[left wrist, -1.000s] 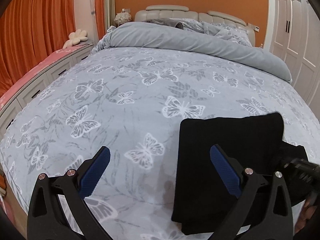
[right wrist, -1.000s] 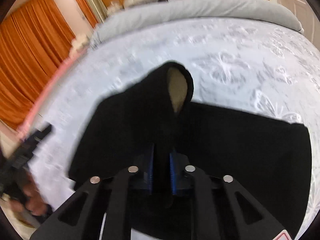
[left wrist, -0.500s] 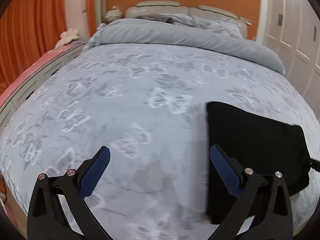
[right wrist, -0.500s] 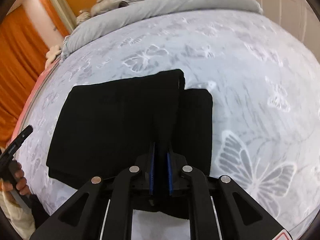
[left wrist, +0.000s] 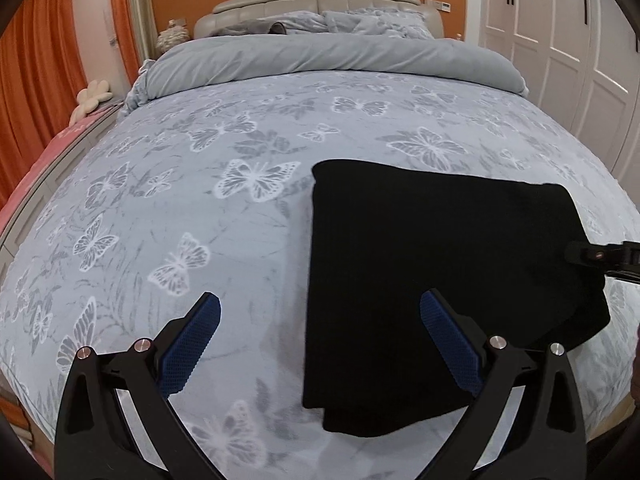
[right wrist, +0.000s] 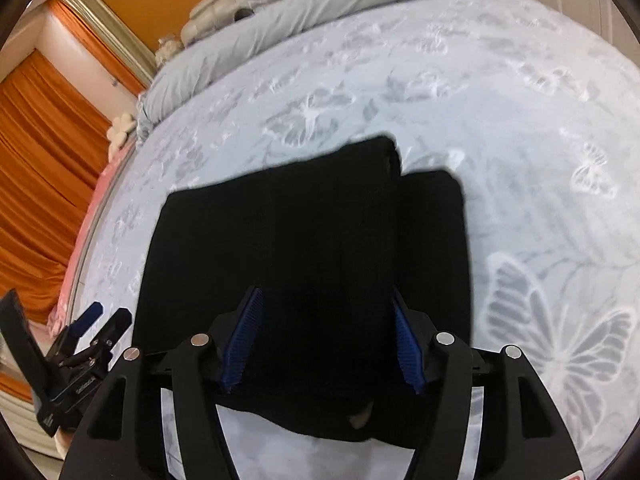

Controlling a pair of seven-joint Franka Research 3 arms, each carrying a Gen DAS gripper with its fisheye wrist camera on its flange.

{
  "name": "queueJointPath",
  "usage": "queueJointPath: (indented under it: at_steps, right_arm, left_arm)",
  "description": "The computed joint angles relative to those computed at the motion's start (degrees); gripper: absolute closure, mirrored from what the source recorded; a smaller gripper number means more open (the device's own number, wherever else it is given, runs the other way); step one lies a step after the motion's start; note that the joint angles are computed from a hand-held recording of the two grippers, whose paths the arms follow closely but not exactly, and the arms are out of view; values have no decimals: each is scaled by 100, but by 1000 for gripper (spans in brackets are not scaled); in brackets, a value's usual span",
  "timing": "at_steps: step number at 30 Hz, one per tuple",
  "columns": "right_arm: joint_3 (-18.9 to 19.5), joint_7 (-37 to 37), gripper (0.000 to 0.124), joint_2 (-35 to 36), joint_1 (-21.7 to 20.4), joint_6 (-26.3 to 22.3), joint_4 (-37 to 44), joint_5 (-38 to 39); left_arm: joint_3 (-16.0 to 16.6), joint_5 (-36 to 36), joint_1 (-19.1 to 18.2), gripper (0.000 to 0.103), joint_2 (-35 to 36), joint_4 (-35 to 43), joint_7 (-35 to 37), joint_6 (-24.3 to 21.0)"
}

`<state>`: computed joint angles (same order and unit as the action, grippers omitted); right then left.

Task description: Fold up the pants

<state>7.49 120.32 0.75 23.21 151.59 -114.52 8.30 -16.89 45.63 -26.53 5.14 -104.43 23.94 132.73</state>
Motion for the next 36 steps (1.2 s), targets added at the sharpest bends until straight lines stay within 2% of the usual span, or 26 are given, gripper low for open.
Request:
queueJointPath:
  at_steps: [3, 4, 5, 6, 10, 12, 14, 16, 17, 18, 20, 21, 22, 23, 25, 28, 31, 33, 34, 35, 36]
  right_arm:
    - [6, 419, 67, 63, 53, -117, 86, -620]
    - [5, 614, 85, 74, 76, -164, 112, -904]
    - [-5, 868, 110, 79, 97, -271, 150, -1268]
    - [-10, 1016, 110, 67, 110, -281, 149, -1487]
    - [23, 972, 115, -396, 52, 377, -241, -1601]
    - [108, 1139, 116, -637, -58, 568, -397, -1850]
    - [185, 1293, 116, -752, -197, 461, -484, -2043]
    - [191, 1260, 116, -607, -269, -128, -359, -1949]
    - [163, 1110, 107, -433, -266, -525, -246, -1789]
    - [115, 958, 104, -371, -246, -602, -234, -1560]
    - [67, 963, 104, -567, -258, -212, -456, -1485]
    - [96, 1222, 102, -741, -325, 4, -598, -1784]
    - [148, 1471, 92, -876, -409, 117, -707, -2033]
    - [176, 1663, 70, -1019, -496, 229, -837, -2158]
    - [101, 1575, 57, -1161, -524, 408, -1059, -1742]
    - [-301, 309, 57, -1026, -153, 372, -1162, 157]
    - [-394, -587, 56, -715, -79, 43, -991, 1455]
    - [-408, -1206, 53, -535, -64, 30, -928, 2422]
    - [-363, -1458, 55, -475, -51, 49, -913, 2800]
    - [-409, -1703, 67, -372, 22, 20, -822, 3059]
    - [-255, -1687, 72, -305, -72, 74, -751, 2915]
  left_arm:
    - [-16, -19, -36, 5, 61, 68, 58, -145]
    - [-14, -56, -38, 5, 71, 79, 79, -153]
    - [-10, -104, -37, 5, 72, 79, 89, -147]
    - [-6, -142, -35, 5, 69, 78, 91, -143]
    - [-1, -162, -36, 5, 41, 59, 82, -109]
    - [-5, -151, -41, 5, 38, 57, 77, -105]
    - [-9, -150, -47, 5, 47, 60, 84, -110]
    - [-14, -199, -49, 5, 71, 71, 129, -109]
    - [-16, -235, -52, 5, 103, 92, 164, -122]
    - [-16, -275, -55, 5, 131, 116, 209, -141]
    - [-5, -350, -53, 5, 160, 137, 286, -128]
    - [9, -360, -49, 5, 142, 124, 262, -115]
    - [27, -390, -25, 5, 92, 68, 224, -31]
    - [37, -465, 8, 5, 42, 8, 219, 65]
    - [57, -813, 127, 5, -50, -141, 318, 356]
    - [84, -1882, 383, 5, -35, -358, 787, 960]
    - [33, -3277, 629, 5, 149, -483, 1429, 1614]
    - [-73, -4131, 764, 5, 348, -447, 2013, 1906]
    - [-140, -4490, 830, 9, 452, -401, 2263, 1973]
    - [-227, -4815, 908, 15, 622, -316, 2433, 2065]
    - [-115, -4737, 810, 19, 667, -287, 2387, 2152]
